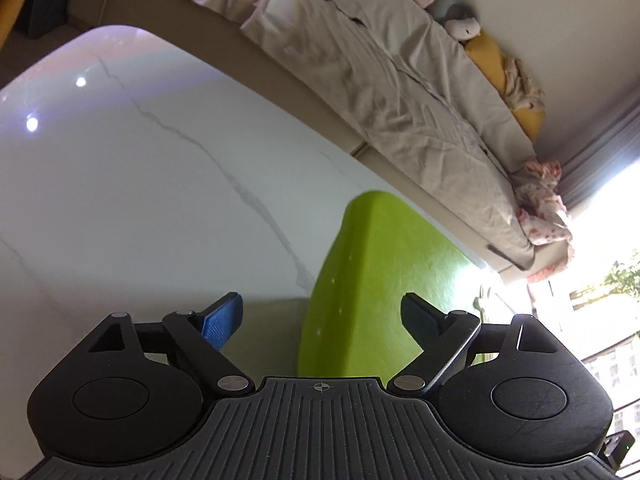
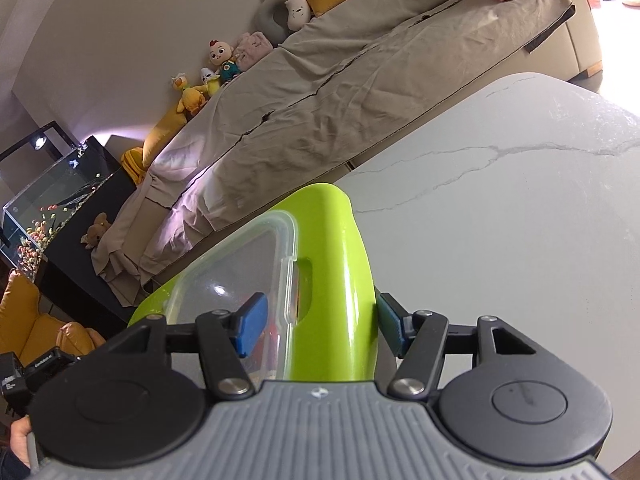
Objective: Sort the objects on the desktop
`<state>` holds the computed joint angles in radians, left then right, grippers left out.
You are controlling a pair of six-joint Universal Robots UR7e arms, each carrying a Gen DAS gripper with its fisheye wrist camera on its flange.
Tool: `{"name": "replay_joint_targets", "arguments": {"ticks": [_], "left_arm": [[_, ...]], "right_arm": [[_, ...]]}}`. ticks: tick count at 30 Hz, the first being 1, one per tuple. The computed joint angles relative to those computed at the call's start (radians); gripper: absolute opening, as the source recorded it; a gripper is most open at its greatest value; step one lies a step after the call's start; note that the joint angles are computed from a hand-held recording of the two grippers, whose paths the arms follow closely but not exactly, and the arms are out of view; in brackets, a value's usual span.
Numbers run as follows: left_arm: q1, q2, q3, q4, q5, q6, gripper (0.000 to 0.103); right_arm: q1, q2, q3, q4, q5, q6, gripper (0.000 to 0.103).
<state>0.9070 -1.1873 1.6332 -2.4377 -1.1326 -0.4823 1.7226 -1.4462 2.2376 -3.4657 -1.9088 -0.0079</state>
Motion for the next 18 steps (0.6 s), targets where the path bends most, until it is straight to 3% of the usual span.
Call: {"name": "replay_joint_targets", "arguments": {"ticks": [2, 3, 7, 13, 18], "left_arm": [[-0.003, 0.023, -0.011, -0.007, -0.013, 0.018, 0.084], [-0.006, 0.034, -0.019, -0.008, -0.013, 0.026, 0.07], [-0.035, 0.084, -0.086, 0.024, 0.067, 0.063, 0.072], [-0.034, 0.121, -0.141, 0.096, 0.086, 0.066, 0.076], [-0.03, 0.122, -0.122, 0.046, 0.089, 0.05, 0.078]], "right_arm": [[0.001, 0.002, 0.008, -0.018, -0.003, 0.002, 0.062], [0.001, 0.003, 0.012, -0.027, -0.004, 0.003, 0.062], [0.014, 0.003, 0.011, -0.019, -0.031, 0.008, 0.062], [0.0, 0.0, 0.001, -0.004, -0.008, 0.027, 0.062], [-0.002, 0.007, -0.013, 0.01, -0.002, 0.014, 0.062]]}}
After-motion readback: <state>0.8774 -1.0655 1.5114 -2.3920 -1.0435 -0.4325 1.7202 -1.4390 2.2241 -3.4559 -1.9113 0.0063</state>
